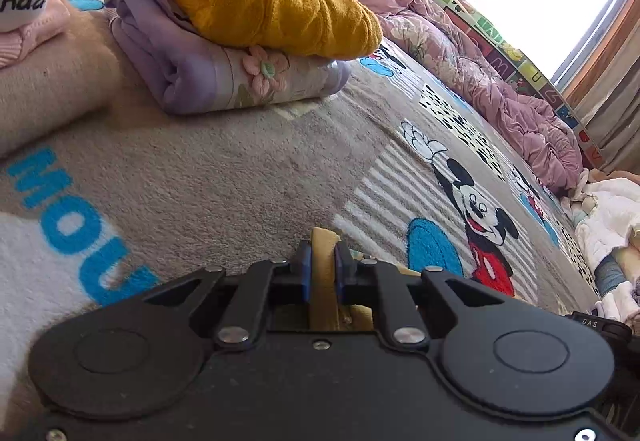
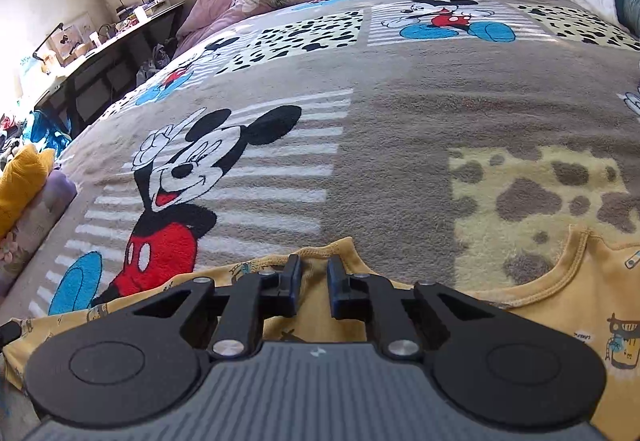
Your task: Fold clothes
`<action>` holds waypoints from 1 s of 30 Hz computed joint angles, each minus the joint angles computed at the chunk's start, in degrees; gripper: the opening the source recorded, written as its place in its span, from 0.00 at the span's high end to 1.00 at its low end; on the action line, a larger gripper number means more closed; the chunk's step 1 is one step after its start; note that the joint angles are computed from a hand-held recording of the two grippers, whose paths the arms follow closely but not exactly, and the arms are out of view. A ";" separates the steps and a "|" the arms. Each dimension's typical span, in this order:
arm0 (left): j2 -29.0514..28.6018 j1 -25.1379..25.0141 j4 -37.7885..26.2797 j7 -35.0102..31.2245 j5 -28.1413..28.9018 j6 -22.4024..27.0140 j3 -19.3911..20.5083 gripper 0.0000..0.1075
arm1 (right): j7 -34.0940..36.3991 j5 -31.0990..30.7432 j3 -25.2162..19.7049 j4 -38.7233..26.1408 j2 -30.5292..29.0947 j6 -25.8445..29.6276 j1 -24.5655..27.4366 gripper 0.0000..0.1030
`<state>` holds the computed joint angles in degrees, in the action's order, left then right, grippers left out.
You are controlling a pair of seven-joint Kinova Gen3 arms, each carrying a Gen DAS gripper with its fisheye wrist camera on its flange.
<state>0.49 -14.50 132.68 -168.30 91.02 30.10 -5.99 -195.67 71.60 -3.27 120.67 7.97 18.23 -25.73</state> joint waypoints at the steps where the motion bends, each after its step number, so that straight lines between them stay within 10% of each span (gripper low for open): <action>1: 0.28 -0.37 -0.20 0.39 -0.63 1.06 -0.35 0.89 | 2.33 -1.47 -0.96 -0.69 0.09 1.89 -0.10 0.87; 8: 0.45 -5.49 -0.40 0.52 -4.83 11.83 -3.72 0.63 | 10.44 3.37 2.17 2.35 -6.92 7.72 -14.83 0.79; 16: 4.44 -10.90 -0.75 2.48 -5.13 22.11 -5.08 0.63 | 29.08 11.74 -16.81 -1.34 0.40 18.66 -20.06 0.81; 26: 6.74 -12.40 -2.45 4.58 -7.21 25.20 -4.31 0.63 | 51.04 12.81 -24.51 -13.63 15.31 35.92 -22.71 0.81; 30: 7.58 -11.83 -2.85 3.90 -6.52 23.85 -3.68 0.83 | 54.43 8.54 -21.38 -17.16 15.83 34.76 -24.59 0.92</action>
<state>8.07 -26.33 129.83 -164.40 84.50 53.95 -9.67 -141.24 80.13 -24.65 103.51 23.80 52.99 -50.32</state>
